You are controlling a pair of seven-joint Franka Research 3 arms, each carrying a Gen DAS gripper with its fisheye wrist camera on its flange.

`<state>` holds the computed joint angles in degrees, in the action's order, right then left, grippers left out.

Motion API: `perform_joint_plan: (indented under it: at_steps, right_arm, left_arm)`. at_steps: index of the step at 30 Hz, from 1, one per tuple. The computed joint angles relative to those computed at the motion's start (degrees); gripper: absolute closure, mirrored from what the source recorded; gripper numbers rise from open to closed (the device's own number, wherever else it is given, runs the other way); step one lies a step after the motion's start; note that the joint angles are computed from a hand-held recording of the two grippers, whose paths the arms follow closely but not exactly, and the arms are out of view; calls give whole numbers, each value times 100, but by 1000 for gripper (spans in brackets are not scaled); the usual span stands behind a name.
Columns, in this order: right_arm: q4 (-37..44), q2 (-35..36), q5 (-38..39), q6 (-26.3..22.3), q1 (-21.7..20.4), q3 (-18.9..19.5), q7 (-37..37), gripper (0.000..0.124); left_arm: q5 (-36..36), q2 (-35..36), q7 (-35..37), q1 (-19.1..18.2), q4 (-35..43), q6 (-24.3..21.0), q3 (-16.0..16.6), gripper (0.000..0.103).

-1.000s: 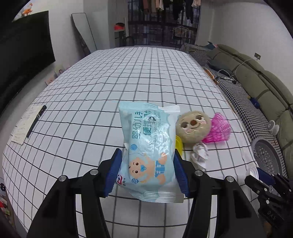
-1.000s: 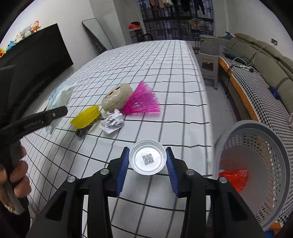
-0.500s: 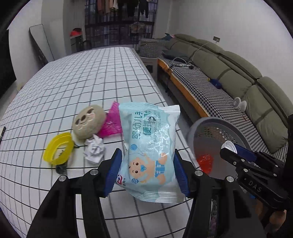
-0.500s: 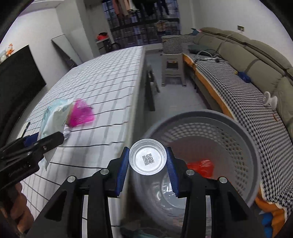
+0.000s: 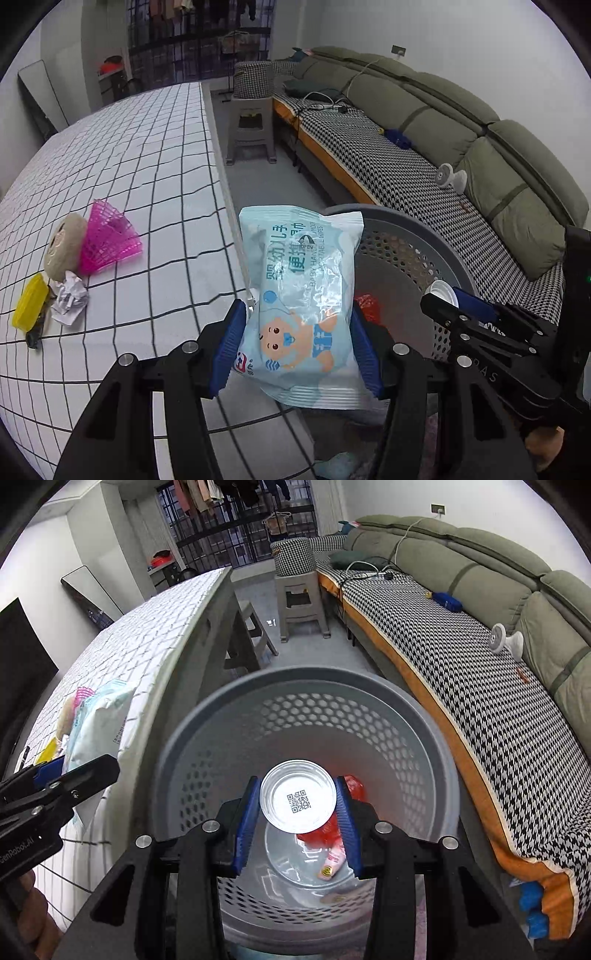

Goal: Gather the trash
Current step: 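Carry the white lid and the wet-wipe pack over the grey basket, then open both grippers to drop the lid and wet-wipe pack into the basket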

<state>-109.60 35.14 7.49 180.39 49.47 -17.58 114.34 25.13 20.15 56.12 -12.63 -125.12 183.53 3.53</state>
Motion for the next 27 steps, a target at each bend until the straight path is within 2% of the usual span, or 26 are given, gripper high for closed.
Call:
perform_joint_plan:
  at_steps: [2, 4, 8, 11, 14, 16, 22, 27]
  right_arm:
    - [-103, -35, 36, 83, -147, 129, -63, 85]
    - [-163, -58, 104, 165, -349, 322, -176, 85]
    - [-305, -112, 283, 308, -414, 355, -337, 85]
    - [-338, -117, 420, 350, -394, 310, -445, 85]
    - [-433, -153, 586, 547, -509, 424, -601, 81]
    - [-486, -159, 754, 620, -383, 308, -661, 72]
    - [-513, -180, 1107, 680, -387, 368, -948, 72]
    - [-508, -195, 1265, 649, -347, 375, -1068, 72]
  left_arm:
    - [27, 93, -34, -145, 120, -118, 55, 48]
    - [50, 184, -41, -149, 237, -245, -23, 48]
    - [133, 323, -60, -129, 451, -493, -159, 48]
    - [285, 343, -216, -237, 491, -530, -65, 48]
    - [398, 342, -340, -260, 525, -589, -45, 45]
    - [480, 342, -450, -290, 536, -613, -12, 37]
    - [667, 349, -644, -265, 563, -639, -9, 36]
    - [893, 299, -945, -405, 501, -570, 179, 29]
